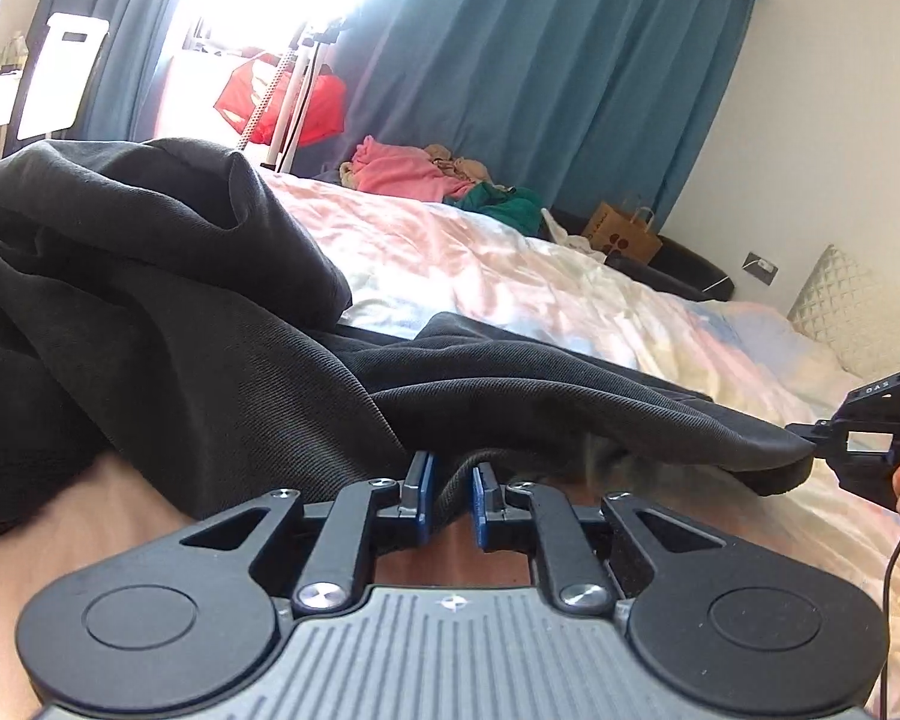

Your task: Fold clothes

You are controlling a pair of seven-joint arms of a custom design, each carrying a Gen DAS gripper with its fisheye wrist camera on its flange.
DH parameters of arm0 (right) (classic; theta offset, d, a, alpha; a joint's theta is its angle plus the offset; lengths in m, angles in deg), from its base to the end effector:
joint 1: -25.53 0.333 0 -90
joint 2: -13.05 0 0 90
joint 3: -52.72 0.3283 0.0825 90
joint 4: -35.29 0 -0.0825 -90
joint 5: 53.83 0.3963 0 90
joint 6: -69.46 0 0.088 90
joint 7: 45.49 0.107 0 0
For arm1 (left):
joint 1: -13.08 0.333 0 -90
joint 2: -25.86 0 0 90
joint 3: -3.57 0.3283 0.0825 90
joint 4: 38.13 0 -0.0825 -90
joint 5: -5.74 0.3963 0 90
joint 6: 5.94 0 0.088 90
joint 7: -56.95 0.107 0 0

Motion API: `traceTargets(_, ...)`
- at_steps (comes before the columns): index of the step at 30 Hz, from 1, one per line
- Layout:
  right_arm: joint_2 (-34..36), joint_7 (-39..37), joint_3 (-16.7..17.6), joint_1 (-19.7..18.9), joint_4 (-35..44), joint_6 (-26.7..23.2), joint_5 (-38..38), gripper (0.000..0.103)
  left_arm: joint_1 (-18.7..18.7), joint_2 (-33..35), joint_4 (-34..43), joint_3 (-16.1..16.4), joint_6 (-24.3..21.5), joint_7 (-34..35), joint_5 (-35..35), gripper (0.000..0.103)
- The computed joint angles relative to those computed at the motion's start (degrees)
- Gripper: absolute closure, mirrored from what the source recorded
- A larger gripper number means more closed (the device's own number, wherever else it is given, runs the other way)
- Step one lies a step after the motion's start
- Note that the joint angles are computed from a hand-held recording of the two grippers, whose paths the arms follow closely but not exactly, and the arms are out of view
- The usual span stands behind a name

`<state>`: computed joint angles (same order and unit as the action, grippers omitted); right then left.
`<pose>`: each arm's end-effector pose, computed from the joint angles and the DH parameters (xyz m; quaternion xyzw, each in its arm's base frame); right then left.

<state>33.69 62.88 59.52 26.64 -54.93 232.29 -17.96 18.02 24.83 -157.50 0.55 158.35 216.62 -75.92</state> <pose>0.7261 0.0555 0.5414 -0.3617 0.8039 -0.0256 0.4714 0.5779 0.0744 0.4942 -0.6351 0.5853 -0.4503 0.2265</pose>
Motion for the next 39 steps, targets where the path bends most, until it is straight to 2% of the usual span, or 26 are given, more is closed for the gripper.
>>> traceTargets(1, -0.45, -0.17, 0.35, -0.37, -0.80, -0.65, 0.74, 0.097, 0.14, -2.21, -2.74, -0.23, 0.16, 1.97, 0.07, 0.090)
traceTargets(2, -0.73, -1.30, 1.25, -0.98, -1.59, -0.29, 2.61, 0.097, -0.03, -3.31, -4.31, 0.45, 0.75, 0.29, 1.13, 0.090)
traceTargets(4, -1.25, -3.96, 2.91, -2.08, -3.05, 0.27, 6.95, 0.095, -1.49, -7.81, -9.25, -0.48, 4.01, -4.36, 5.45, 0.090)
traceTargets(5, -1.39, -6.38, 4.57, -3.38, -3.61, 0.07, 11.36, 0.095, -2.13, -7.91, -9.39, -1.54, 5.72, -10.57, 10.54, 0.089)
traceTargets(6, -1.58, -7.58, 5.42, -4.14, -4.21, -0.71, 15.34, 0.095, -2.34, -7.82, -9.41, -1.35, 5.91, -13.59, 13.21, 0.089)
traceTargets(8, -1.49, -7.91, 5.75, -4.76, -4.64, -2.01, 21.95, 0.094, -2.97, -6.52, -7.97, -1.02, 6.44, -18.90, 17.72, 0.089)
traceTargets(10, -1.16, -8.60, 5.56, -4.90, -4.68, -2.88, 27.08, 0.092, -4.10, -4.68, -6.18, -0.15, 7.12, -20.97, 19.93, 0.089)
traceTargets(12, -0.62, -9.61, 5.03, -4.66, -4.35, -3.37, 30.98, 0.086, -4.86, -3.41, -5.13, 0.15, 8.04, -22.65, 22.05, 0.089)
traceTargets(14, 0.29, -10.58, 4.32, -4.27, -3.42, -4.37, 33.74, 0.072, -5.29, -3.14, -4.98, 0.39, 8.48, -22.62, 22.39, 0.089)
traceTargets(15, 0.70, -10.77, 4.05, -4.02, -3.02, -4.17, 35.20, 0.069, -5.44, -2.56, -4.53, 0.37, 8.67, -23.20, 22.93, 0.089)
traceTargets(17, 1.38, -10.74, 3.44, -3.30, -2.37, -2.98, 36.77, 0.056, -5.45, -1.23, -3.45, 0.05, 9.05, -24.69, 24.34, 0.089)
traceTargets(18, 1.75, -10.75, 3.27, -3.05, -1.98, -2.44, 37.34, 0.056, -5.36, -1.02, -3.28, -0.12, 9.12, -24.85, 24.41, 0.089)
traceTargets(22, 4.05, -11.97, 2.51, -2.28, 1.36, -3.24, 33.30, 0.058, -4.78, -0.26, -2.65, -0.79, 9.01, -25.44, 24.94, 0.088)
traceTargets(24, 4.93, -10.01, 1.16, -0.97, 2.97, -3.77, 26.60, 0.073, -4.57, 0.07, -2.38, -1.07, 9.04, -25.66, 25.09, 0.088)
traceTargets(25, 5.36, -9.07, 0.68, -0.51, 3.76, -3.98, 23.37, 0.092, -4.49, 0.24, -2.22, -1.22, 9.09, -25.68, 25.01, 0.088)
traceTargets(26, 5.48, -8.19, 0.70, -0.30, 3.96, -3.14, 21.61, 0.095, -4.38, 0.21, -2.21, -1.34, 9.07, -25.64, 24.84, 0.088)
traceTargets(30, 5.71, -5.69, 0.64, 0.29, 4.46, 1.88, 14.87, 0.096, -4.24, 0.29, -1.71, -1.60, 8.70, -24.07, 22.28, 0.087)
traceTargets(33, 6.73, -7.68, 2.79, -1.38, 5.54, 6.74, 13.18, 0.096, -4.09, 0.01, -1.40, -1.56, 7.64, -22.29, 20.30, 0.086)
traceTargets(35, 7.90, -8.64, 4.04, -2.46, 6.59, 8.88, 11.68, 0.096, -3.86, -0.90, -1.53, -1.14, 4.97, -19.64, 18.08, 0.078)
traceTargets(37, 9.09, -8.23, 4.60, -3.19, 7.56, 9.36, 9.70, 0.096, -3.57, -2.57, -2.80, -0.69, 2.83, -21.90, 20.28, 0.054)
traceTargets(39, 9.91, -6.53, 4.49, -3.41, 8.12, 8.87, 7.64, 0.096, -3.57, -4.65, -4.28, 0.09, 1.09, -24.73, 21.51, 0.042)
